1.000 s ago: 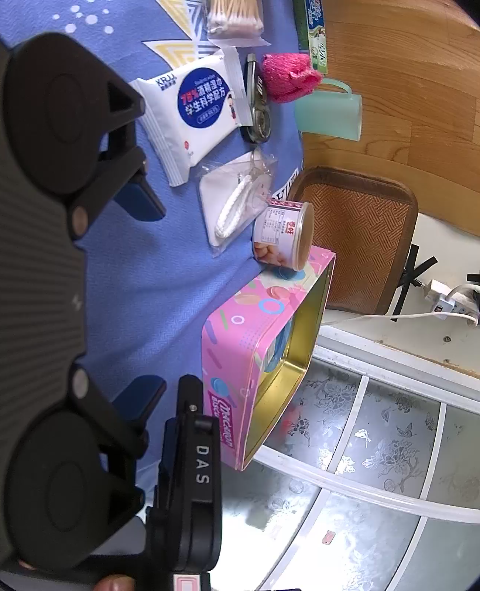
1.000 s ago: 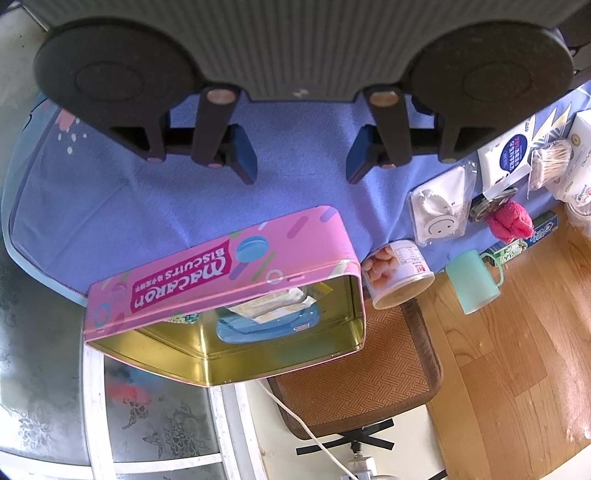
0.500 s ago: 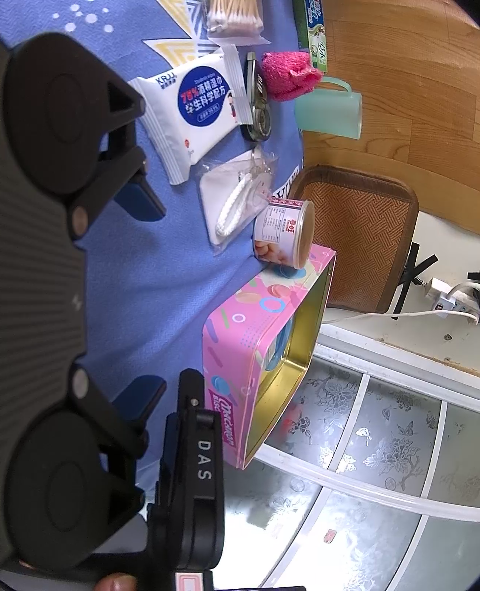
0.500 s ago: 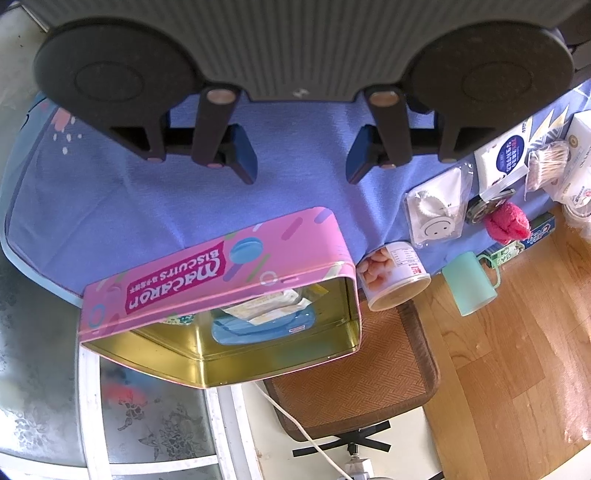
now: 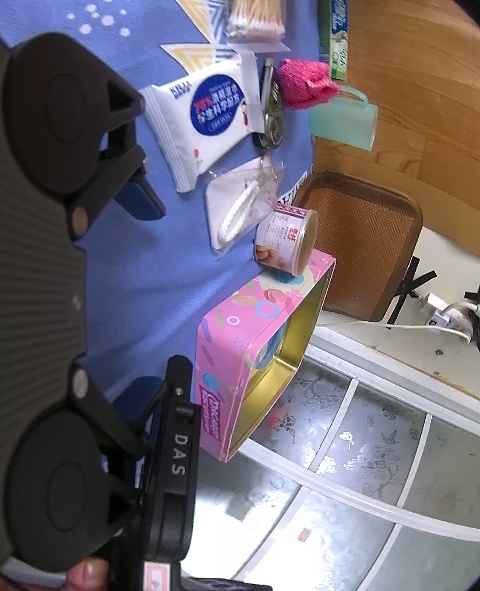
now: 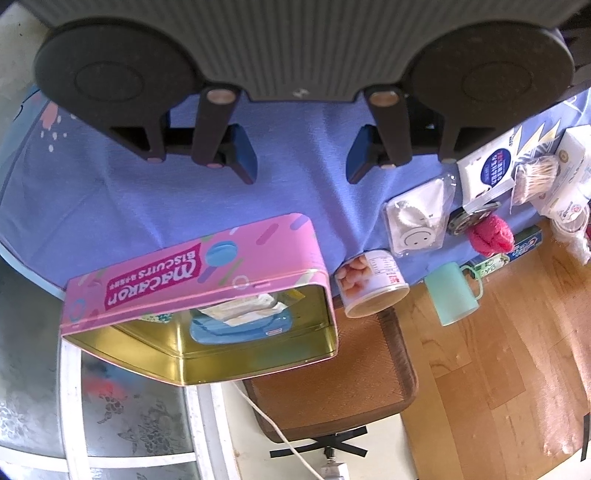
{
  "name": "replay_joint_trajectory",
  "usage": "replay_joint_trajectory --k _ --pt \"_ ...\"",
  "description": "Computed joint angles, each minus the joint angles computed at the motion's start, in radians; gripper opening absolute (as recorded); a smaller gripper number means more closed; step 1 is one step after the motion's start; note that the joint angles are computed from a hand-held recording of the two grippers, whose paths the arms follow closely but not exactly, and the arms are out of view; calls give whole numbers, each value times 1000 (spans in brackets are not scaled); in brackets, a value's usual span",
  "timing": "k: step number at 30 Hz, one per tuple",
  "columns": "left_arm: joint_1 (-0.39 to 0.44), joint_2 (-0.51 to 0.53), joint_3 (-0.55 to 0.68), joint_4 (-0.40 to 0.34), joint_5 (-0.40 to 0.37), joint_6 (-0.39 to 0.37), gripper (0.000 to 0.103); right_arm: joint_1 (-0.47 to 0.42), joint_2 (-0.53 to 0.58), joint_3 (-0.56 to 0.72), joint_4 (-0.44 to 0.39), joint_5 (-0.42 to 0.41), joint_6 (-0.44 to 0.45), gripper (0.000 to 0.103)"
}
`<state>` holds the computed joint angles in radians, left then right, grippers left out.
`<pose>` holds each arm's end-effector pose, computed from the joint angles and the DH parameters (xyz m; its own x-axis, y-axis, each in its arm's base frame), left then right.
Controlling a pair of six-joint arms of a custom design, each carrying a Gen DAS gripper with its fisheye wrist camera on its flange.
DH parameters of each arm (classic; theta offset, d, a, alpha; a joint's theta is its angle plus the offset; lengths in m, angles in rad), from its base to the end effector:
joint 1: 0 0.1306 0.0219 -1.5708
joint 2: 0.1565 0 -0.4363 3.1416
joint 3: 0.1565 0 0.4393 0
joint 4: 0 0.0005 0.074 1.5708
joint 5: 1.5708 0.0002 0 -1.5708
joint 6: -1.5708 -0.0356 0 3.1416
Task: Organize soft objects
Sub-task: 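Move the left gripper toward the wet-wipe pack and cotton swabs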
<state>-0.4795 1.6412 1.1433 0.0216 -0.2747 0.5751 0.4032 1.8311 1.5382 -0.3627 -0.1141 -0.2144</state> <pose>0.5385 -0.2697 0.2961 -0.4665 -0.3475 -0.8134 -0.0281 0.9250 -0.3790 0.6477 0.2802 0.3359 -0.6485 -0.0468 -0.7598 -0.3427 0.9092 0.2365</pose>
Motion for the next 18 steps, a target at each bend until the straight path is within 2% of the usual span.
replay_joint_trajectory --k 3,8,11,18 --pt "-5 -28 -30 18 -27 -20 95 4 2 2 -2 -9 7 56" --pt "3 -98 -96 55 -130 -63 95 17 11 10 -13 -29 39 56" --pt "22 -134 -119 37 -174 -70 95 26 18 19 -25 -56 64 56" --pt "57 -173 -166 11 -288 -27 95 54 14 12 -23 -126 176 56"
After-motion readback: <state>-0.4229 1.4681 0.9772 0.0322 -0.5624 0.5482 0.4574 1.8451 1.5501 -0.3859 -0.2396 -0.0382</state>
